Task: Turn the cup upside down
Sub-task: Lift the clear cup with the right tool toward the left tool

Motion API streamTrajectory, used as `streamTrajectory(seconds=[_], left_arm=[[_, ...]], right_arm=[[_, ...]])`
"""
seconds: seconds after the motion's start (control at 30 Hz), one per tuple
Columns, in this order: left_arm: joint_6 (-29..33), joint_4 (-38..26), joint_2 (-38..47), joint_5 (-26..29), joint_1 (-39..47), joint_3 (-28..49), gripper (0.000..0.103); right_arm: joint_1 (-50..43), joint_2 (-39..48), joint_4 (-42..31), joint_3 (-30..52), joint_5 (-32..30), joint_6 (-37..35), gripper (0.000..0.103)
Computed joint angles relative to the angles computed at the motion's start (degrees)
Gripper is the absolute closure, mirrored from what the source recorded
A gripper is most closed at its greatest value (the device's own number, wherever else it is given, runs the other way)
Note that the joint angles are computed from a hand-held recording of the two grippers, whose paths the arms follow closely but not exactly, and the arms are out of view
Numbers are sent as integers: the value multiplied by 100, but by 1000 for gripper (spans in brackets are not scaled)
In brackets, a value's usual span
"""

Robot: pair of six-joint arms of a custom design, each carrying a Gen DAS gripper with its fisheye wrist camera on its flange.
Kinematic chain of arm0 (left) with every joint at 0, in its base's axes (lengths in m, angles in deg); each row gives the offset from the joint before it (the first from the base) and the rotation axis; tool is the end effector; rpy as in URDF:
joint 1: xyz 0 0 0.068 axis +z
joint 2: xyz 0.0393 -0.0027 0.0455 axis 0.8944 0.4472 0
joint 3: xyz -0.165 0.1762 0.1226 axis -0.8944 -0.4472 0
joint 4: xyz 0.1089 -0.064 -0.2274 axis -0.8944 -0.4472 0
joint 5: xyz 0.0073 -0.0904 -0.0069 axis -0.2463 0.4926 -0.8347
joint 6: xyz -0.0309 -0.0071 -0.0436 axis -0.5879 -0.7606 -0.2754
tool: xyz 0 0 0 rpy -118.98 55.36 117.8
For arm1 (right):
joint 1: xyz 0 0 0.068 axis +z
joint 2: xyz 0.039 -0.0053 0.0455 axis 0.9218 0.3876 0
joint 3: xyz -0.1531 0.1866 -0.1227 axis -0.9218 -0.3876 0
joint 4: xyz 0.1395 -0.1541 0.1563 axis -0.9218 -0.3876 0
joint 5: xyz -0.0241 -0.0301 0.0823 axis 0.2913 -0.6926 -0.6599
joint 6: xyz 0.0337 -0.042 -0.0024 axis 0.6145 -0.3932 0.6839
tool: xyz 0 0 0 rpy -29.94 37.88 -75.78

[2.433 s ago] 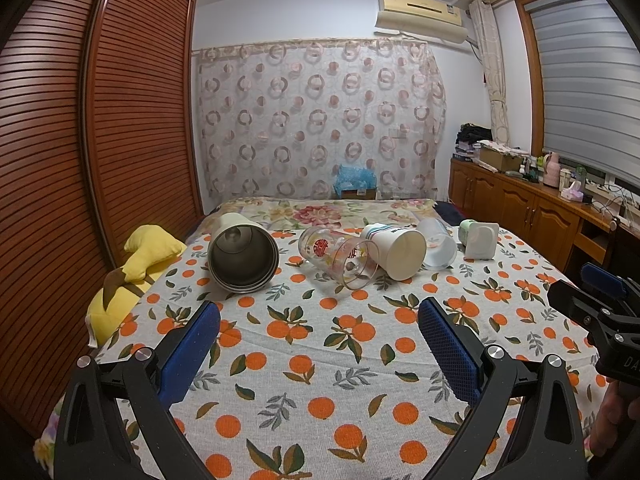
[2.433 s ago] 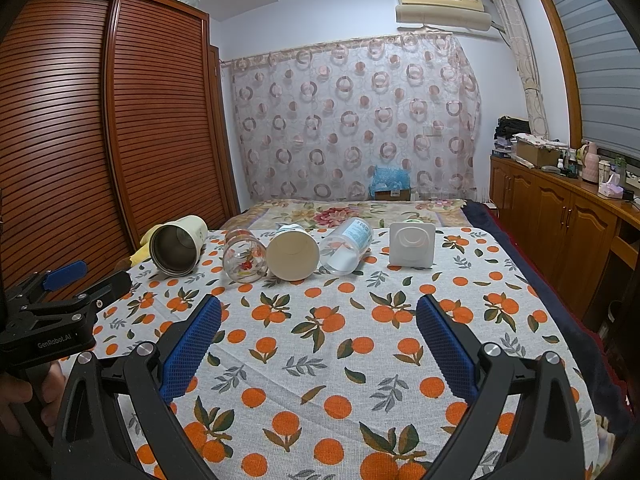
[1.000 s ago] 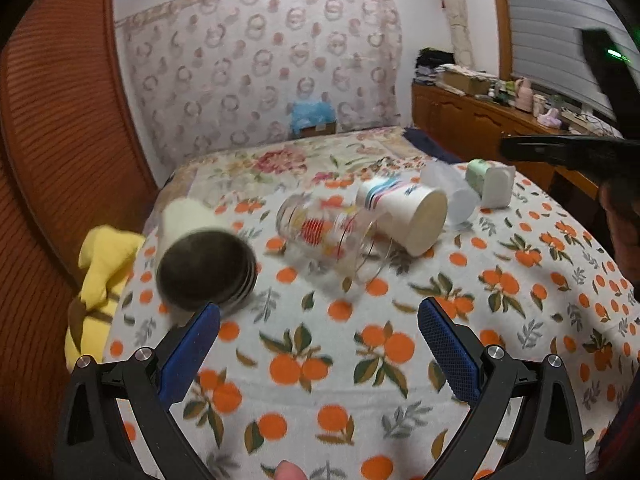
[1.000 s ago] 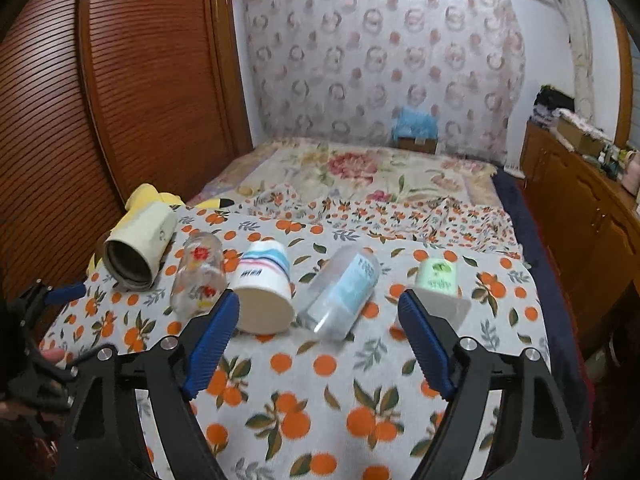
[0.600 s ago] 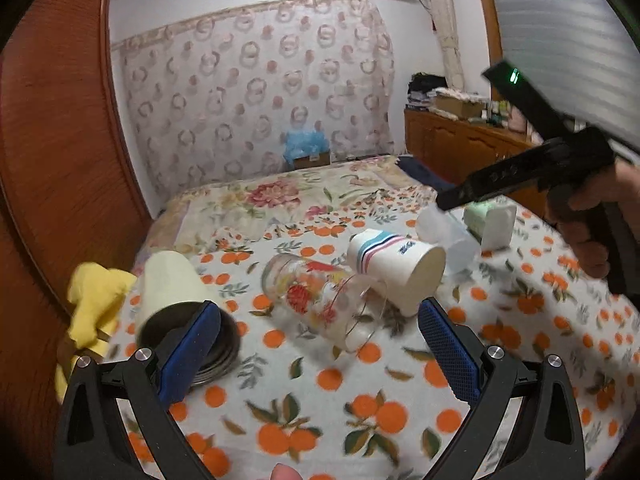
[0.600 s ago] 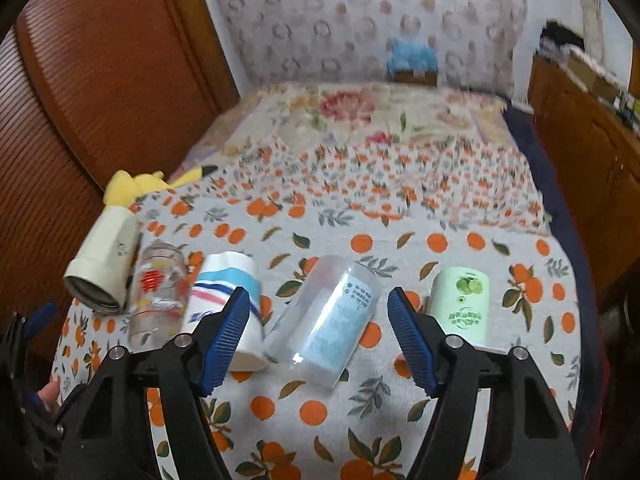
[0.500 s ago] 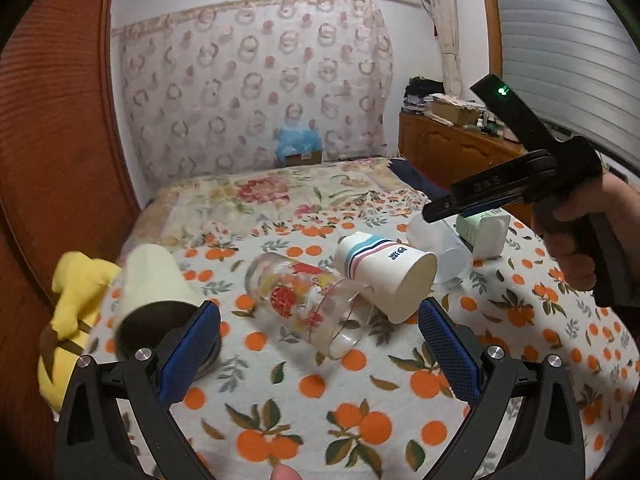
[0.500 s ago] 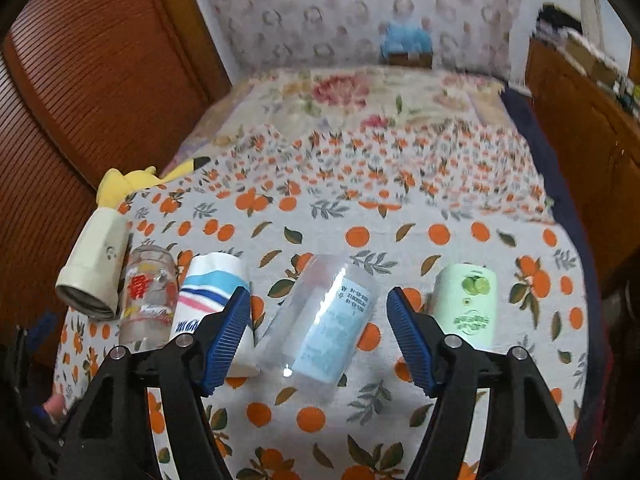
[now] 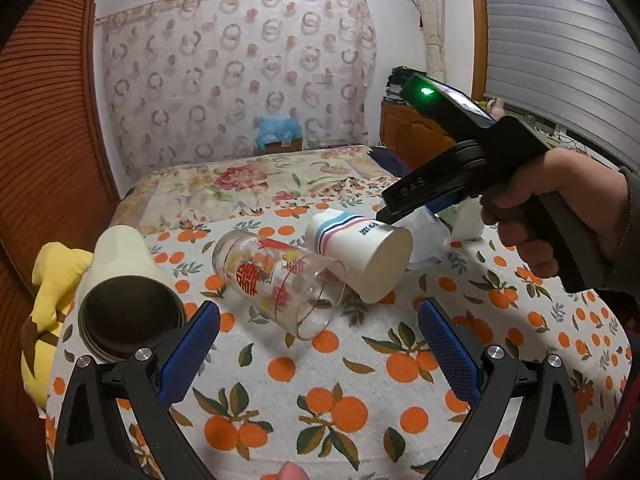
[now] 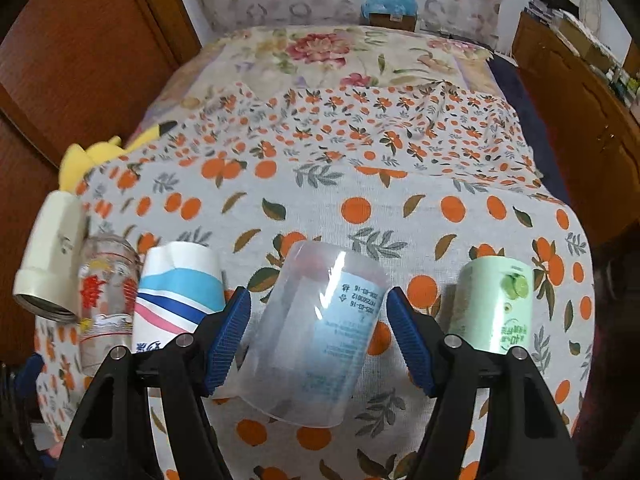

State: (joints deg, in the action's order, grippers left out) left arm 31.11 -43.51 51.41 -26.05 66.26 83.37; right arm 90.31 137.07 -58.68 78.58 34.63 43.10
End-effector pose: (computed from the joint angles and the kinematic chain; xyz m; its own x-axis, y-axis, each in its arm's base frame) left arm 0.2557 -0.0072 0.1609 -0.4378 0.3900 -0.8101 0.6570 0.7538 0.0078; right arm 0.3534 0.1442 0.1740 -0.8856 0.2459 -0.3941 0.2332 0.9691 0.0806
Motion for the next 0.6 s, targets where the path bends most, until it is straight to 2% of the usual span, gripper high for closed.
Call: streamTrajectory(seconds=[0.33, 0.6], left_arm=[[202, -107, -99, -58, 160, -57, 7], [550, -605, -393, 174, 512, -99, 7]], right_arm=[[228, -165, -393, 207, 423, -91, 41], [895, -1347, -699, -228, 571, -190, 41]])
